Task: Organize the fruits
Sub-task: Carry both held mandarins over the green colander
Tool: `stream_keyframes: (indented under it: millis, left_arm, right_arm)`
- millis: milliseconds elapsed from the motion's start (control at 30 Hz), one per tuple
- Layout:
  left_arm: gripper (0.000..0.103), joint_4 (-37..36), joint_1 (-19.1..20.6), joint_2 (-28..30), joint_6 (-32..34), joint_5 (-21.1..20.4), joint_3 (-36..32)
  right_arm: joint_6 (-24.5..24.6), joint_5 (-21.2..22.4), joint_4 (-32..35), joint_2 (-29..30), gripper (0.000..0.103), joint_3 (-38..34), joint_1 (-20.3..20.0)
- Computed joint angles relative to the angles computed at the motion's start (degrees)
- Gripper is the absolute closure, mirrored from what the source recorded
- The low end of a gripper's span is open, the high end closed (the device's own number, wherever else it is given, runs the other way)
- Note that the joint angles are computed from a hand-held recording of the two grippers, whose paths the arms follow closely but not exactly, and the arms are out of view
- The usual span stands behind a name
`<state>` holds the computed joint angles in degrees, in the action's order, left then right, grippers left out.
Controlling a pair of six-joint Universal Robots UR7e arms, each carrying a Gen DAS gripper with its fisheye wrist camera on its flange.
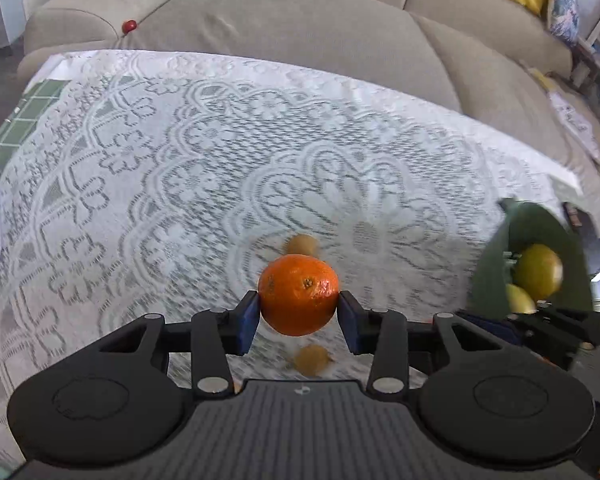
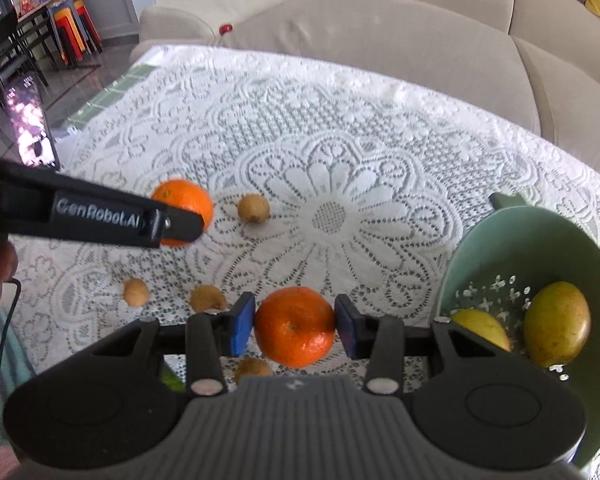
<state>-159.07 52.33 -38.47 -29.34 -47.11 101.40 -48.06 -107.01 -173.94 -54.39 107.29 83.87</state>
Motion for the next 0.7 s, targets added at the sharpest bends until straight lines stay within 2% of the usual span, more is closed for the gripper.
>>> stream_keyframes:
  millis: [400,700]
  left_arm:
    - [0.056,-2.0,-6.3,-0.2,1.6,-2.8,1.0]
    - [0.056,-2.4,-8.5,2.0,1.9,-6.0,-1.2]
  right_arm:
    - [-0.8,4.9,-3.1,-8.6,0.062,6.1,-1.9]
    - [0.0,7.0,-4.9,-12.8,0.062,8.1,-4.9]
